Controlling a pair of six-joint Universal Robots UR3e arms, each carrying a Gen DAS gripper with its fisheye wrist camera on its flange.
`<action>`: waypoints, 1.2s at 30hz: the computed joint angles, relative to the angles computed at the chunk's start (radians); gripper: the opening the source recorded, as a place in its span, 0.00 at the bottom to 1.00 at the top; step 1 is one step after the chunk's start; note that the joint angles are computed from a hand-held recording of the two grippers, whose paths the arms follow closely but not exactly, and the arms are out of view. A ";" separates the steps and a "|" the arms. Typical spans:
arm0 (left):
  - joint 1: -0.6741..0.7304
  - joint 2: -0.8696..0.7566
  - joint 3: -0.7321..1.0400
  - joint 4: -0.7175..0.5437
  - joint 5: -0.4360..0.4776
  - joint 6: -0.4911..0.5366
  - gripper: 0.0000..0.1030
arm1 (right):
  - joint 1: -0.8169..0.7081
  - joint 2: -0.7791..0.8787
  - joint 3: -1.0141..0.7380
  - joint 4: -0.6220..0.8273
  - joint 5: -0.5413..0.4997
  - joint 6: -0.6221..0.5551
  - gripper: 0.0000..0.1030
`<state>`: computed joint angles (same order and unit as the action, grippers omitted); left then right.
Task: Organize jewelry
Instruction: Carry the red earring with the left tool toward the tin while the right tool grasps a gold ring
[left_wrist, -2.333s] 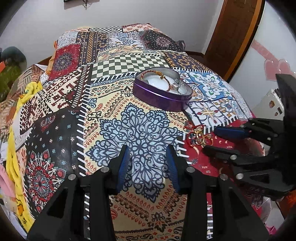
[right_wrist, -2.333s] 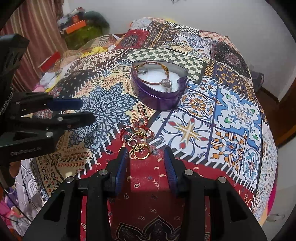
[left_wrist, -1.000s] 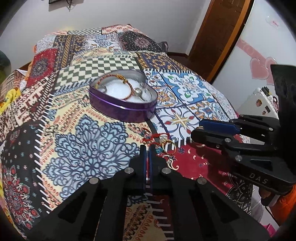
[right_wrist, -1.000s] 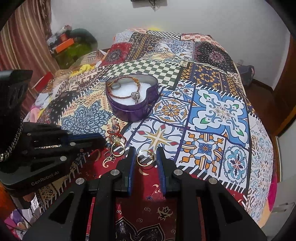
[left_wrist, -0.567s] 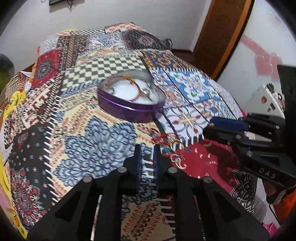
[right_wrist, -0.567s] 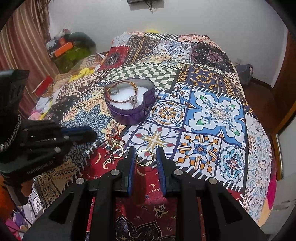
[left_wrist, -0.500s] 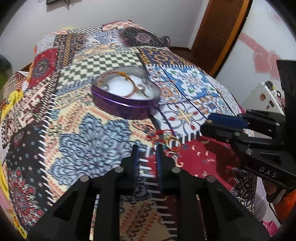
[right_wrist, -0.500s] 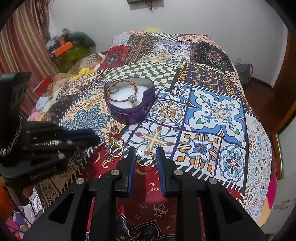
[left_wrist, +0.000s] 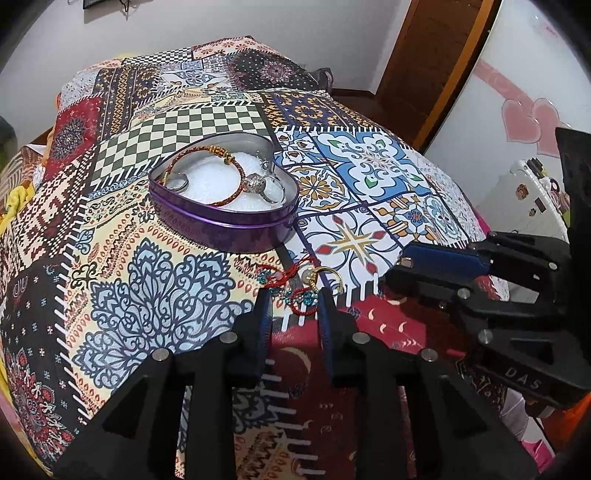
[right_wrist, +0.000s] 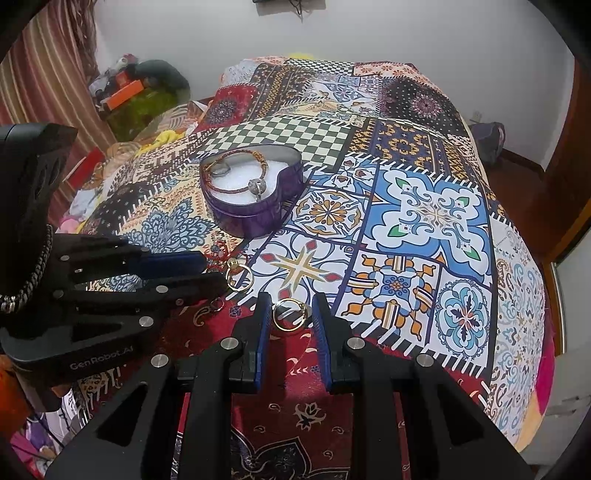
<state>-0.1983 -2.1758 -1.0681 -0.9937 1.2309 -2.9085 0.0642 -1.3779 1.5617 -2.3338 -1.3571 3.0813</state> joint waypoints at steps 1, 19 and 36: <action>-0.001 -0.006 0.010 -0.004 -0.001 -0.003 0.24 | -0.003 0.000 0.002 -0.001 0.002 -0.001 0.19; -0.026 -0.015 -0.019 0.102 0.087 -0.019 0.06 | -0.011 -0.009 0.006 -0.003 0.003 0.003 0.20; 0.053 0.169 -0.119 0.198 0.007 -0.041 0.06 | 0.009 -0.008 -0.069 -0.024 0.009 0.026 0.19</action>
